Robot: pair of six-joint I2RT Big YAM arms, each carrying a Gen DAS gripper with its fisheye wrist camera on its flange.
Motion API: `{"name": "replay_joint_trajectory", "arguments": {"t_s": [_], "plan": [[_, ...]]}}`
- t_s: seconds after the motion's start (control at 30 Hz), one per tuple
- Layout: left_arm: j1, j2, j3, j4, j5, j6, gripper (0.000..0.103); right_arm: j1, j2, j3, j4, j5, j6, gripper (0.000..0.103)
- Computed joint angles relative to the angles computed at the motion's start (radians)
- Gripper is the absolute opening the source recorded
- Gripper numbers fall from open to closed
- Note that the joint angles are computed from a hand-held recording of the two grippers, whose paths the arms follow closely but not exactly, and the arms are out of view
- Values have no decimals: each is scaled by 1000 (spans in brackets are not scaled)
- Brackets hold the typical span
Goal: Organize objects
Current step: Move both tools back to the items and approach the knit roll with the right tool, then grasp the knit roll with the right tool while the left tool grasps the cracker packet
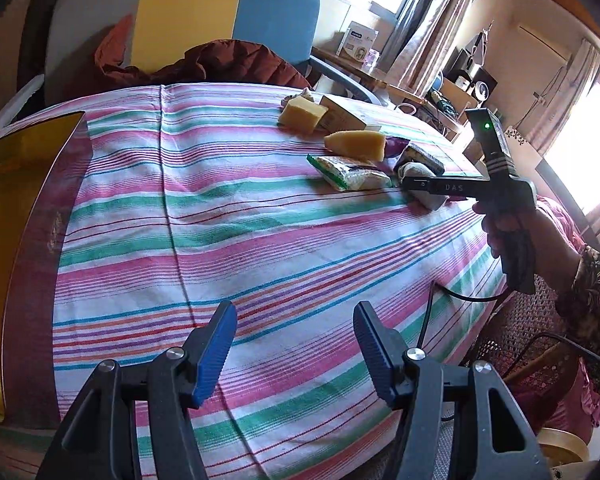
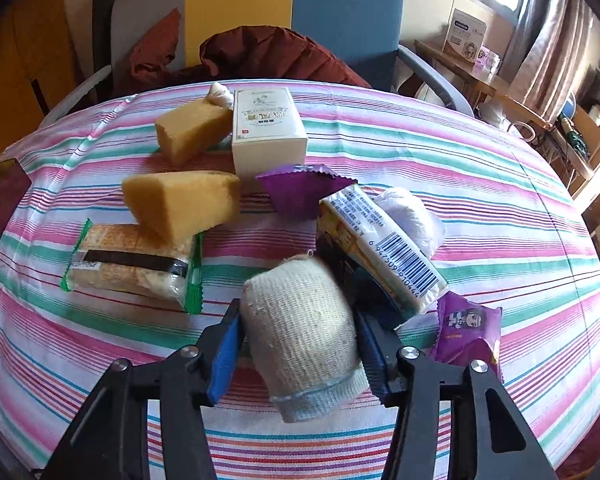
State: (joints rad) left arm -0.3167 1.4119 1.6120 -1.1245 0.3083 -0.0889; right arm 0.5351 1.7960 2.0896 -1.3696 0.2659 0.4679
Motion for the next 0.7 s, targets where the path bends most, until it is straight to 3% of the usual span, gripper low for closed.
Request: {"name": "replay_joint_trajectory", "arguments": {"t_s": [0.13,0.2,0.37,0.53,0.7], "plan": [[-22,49,57,-6,-13,19,61,13,21,35,-7,-47,-11,53],[-35,84,100,-17,-16,37,61,23,33,55,-30,-30,-11,54],[-81,199,249,-49,-41,112,63,10,24,50,-39,-59,30,53],[-131,362,482,-122,-90,224,65,2,36,78,-116,2,54,53],[-164,578,793,-268,-168,325,67,-22,12,46,-90,-55,92,53]]}}
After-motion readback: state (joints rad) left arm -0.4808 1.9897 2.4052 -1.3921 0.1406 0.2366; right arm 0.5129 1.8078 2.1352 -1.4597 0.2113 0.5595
